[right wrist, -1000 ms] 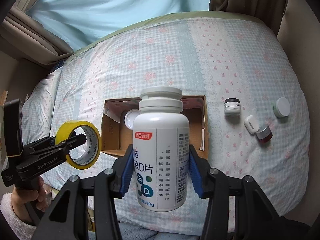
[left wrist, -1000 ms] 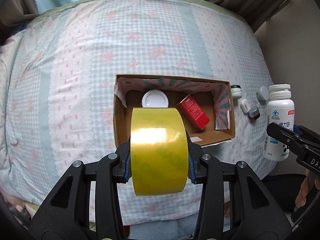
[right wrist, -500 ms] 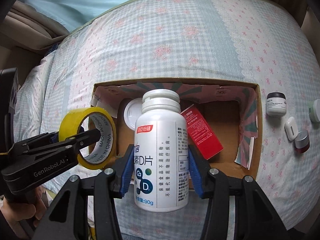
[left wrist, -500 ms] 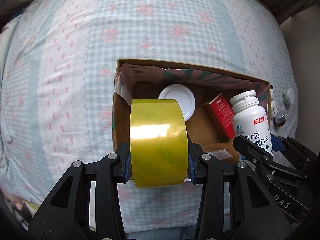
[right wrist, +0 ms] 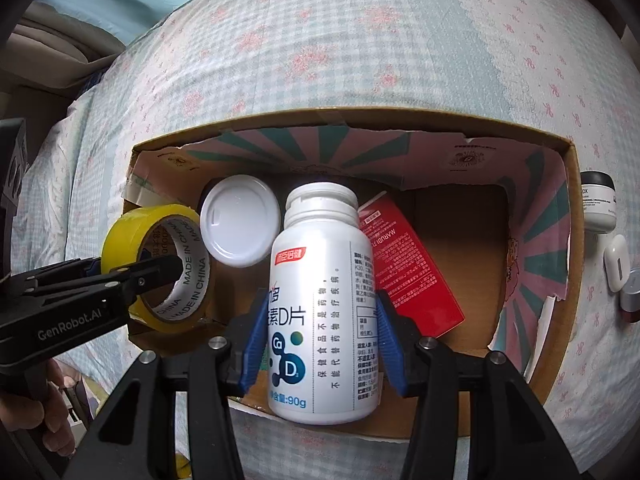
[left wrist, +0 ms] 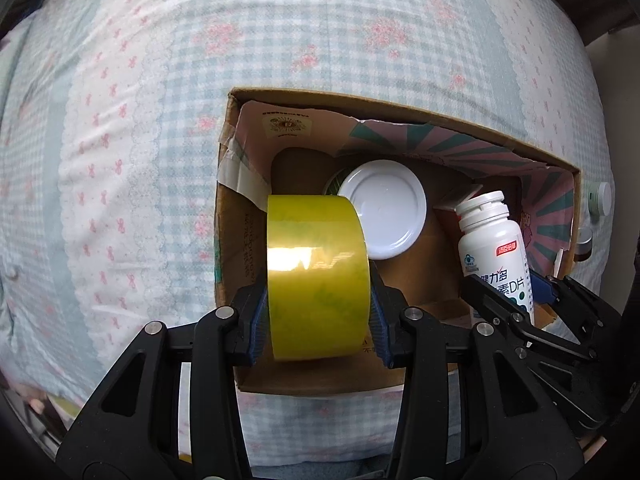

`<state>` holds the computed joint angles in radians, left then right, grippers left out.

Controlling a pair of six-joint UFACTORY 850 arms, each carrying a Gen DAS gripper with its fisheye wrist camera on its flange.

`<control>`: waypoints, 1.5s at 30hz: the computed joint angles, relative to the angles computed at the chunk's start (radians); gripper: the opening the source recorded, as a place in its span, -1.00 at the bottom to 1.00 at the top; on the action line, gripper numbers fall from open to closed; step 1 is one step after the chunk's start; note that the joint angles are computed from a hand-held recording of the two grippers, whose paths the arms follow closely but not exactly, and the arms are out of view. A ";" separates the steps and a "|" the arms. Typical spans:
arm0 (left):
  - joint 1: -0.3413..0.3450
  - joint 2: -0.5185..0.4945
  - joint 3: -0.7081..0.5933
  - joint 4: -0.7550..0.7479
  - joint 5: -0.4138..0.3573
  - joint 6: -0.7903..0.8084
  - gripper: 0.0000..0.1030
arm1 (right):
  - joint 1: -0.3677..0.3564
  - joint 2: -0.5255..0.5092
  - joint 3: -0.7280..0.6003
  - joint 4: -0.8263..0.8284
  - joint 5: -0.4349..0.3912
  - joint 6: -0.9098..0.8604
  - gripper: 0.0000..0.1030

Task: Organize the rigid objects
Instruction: 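Carry tape roll and vitamin bottle into the cardboard box and release them, then lift both tools away from the box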

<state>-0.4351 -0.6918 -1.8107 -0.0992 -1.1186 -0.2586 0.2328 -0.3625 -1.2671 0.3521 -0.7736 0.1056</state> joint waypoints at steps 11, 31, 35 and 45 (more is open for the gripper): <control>0.005 0.029 -0.005 0.050 0.025 0.028 0.99 | 0.018 0.033 0.034 -0.059 0.046 -0.080 1.00; -0.049 0.272 0.168 0.160 0.106 -0.039 0.99 | 0.060 0.169 0.050 -0.197 0.016 0.098 1.00; -0.064 0.367 0.248 0.172 0.136 -0.064 0.99 | 0.089 0.223 0.056 -0.280 -0.015 0.172 1.00; -0.116 0.580 0.418 0.216 0.183 -0.096 0.99 | 0.166 0.397 0.120 -0.408 -0.063 0.354 1.00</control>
